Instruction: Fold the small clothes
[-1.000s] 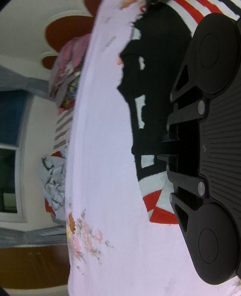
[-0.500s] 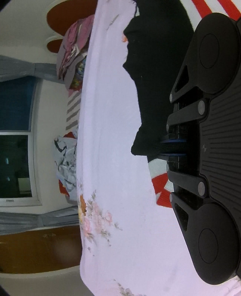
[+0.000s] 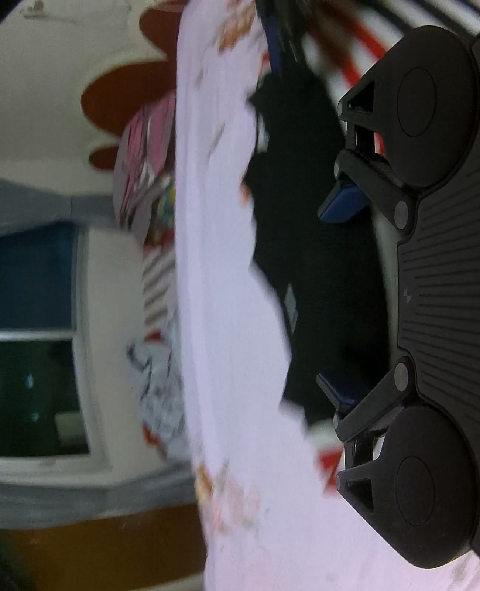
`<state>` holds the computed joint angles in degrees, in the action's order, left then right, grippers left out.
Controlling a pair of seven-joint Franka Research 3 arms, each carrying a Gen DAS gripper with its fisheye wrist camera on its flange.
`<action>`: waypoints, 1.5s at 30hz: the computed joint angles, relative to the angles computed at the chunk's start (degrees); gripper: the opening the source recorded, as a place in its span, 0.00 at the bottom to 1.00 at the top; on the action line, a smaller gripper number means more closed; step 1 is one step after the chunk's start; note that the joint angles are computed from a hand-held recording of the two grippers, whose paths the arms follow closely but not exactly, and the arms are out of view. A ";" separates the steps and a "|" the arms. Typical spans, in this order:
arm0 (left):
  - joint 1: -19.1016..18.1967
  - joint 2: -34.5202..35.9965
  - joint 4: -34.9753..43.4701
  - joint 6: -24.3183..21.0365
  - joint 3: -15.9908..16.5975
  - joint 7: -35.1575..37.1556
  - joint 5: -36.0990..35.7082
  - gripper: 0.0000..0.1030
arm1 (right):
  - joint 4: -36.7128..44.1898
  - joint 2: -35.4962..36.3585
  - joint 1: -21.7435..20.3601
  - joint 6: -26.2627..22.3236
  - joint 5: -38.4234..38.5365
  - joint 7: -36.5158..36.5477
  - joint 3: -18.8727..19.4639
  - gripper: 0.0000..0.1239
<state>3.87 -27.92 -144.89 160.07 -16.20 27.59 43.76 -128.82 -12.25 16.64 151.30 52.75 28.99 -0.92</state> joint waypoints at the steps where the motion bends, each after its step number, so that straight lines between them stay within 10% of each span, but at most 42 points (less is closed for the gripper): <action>1: -0.65 1.13 0.77 -0.59 -0.47 -0.01 -0.68 0.84 | -0.41 -0.17 0.33 -0.12 -0.57 0.44 0.62 0.30; 11: -0.67 5.61 3.21 -6.59 0.01 -3.43 1.66 0.84 | -1.58 1.76 2.46 6.19 -7.21 2.20 3.29 0.27; 14: 0.92 2.00 0.33 -10.53 1.97 -4.60 4.38 0.84 | -1.20 4.52 -2.08 13.97 -16.61 13.32 3.76 0.27; 17: 1.63 -2.01 -4.38 -5.86 5.39 -4.59 2.63 0.87 | 2.08 5.91 -2.23 8.46 -10.05 8.38 -0.63 0.25; 26: -0.42 -7.02 -4.54 -8.11 -0.94 -6.82 5.08 0.87 | -6.55 -4.28 2.50 10.27 -5.57 2.19 -0.44 0.30; 30: -5.05 -10.55 -6.21 -9.38 -1.53 -5.42 0.59 0.87 | -11.14 -10.76 4.03 5.29 -6.60 2.85 -0.60 0.07; 33: -7.27 -11.71 -7.48 -7.23 -1.24 -4.08 -1.00 0.70 | -13.15 -13.58 5.39 2.98 -6.35 2.60 -0.88 0.08; 45: -9.46 -11.81 -8.38 -13.90 -0.25 1.84 -8.43 0.70 | -15.86 -15.51 1.04 3.39 -18.92 13.19 1.95 0.09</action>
<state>-5.59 -39.73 -153.27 146.17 -16.45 29.43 35.33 -144.68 -27.76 17.68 154.69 33.83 42.18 1.03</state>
